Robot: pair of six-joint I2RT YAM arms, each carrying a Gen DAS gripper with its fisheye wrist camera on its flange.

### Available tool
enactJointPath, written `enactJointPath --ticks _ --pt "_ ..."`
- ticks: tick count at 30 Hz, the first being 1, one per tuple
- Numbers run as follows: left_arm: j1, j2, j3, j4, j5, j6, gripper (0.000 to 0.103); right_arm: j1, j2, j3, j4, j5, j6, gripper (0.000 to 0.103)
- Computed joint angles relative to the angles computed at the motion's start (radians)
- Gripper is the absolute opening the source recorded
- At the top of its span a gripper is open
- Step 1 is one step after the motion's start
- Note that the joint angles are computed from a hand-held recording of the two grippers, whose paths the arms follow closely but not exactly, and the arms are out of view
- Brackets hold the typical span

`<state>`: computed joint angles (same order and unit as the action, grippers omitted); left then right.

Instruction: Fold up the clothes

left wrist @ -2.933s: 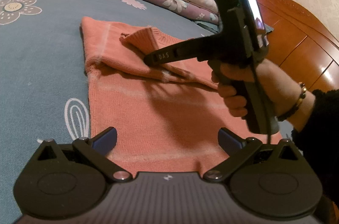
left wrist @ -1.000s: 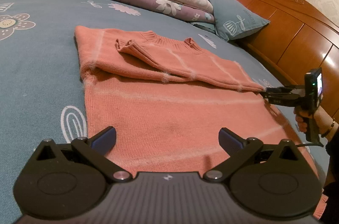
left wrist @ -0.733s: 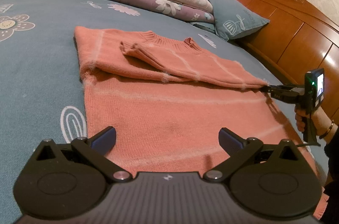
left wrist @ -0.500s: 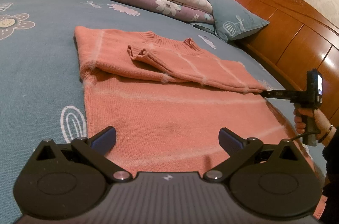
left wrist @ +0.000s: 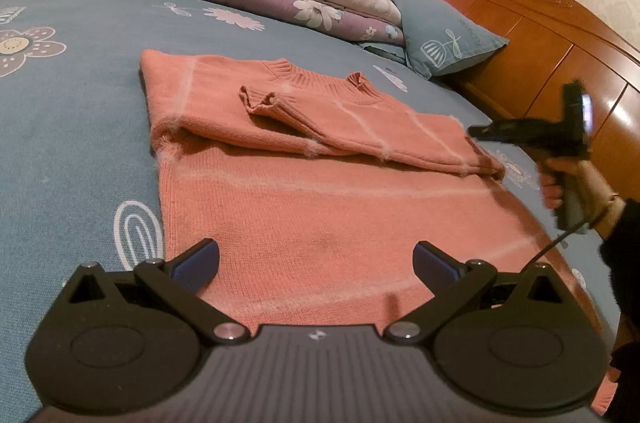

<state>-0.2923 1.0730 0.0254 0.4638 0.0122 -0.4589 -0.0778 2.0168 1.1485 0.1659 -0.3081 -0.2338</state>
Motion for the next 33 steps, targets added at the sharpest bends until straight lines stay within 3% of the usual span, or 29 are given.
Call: enactJointPath --ticks 3,7,11,19,22,24,30,33 --pt "0.009 0.000 -0.003 0.005 0.011 0.003 0.102 -0.005 0.056 -0.015 0.080 0.091 -0.014 0.018" --pt "0.014 -0.007 -0.005 0.002 0.017 0.003 0.102 -0.068 0.046 0.001 0.042 -0.013 0.082 0.018" --pt "0.000 0.001 -0.001 0.004 0.000 0.001 0.102 -0.058 0.014 0.009 0.052 -0.041 0.112 0.018" --pt "0.004 0.011 -0.003 0.017 0.005 0.003 0.102 0.017 0.253 0.362 -0.145 0.069 0.156 0.018" --pt "0.010 0.007 -0.005 0.018 0.014 0.004 0.102 0.005 0.272 0.415 -0.189 0.064 0.206 0.018" --pt "0.012 0.003 -0.007 0.016 0.017 0.003 0.102 -0.002 0.230 0.384 -0.193 0.061 0.218 0.019" --pt "0.005 0.009 -0.008 0.024 0.009 0.000 0.102 -0.056 -0.012 0.094 -0.174 -0.067 0.131 0.027" --pt "-0.001 0.017 -0.007 0.030 0.002 0.000 0.102 -0.094 -0.038 0.009 -0.169 -0.086 0.113 0.031"
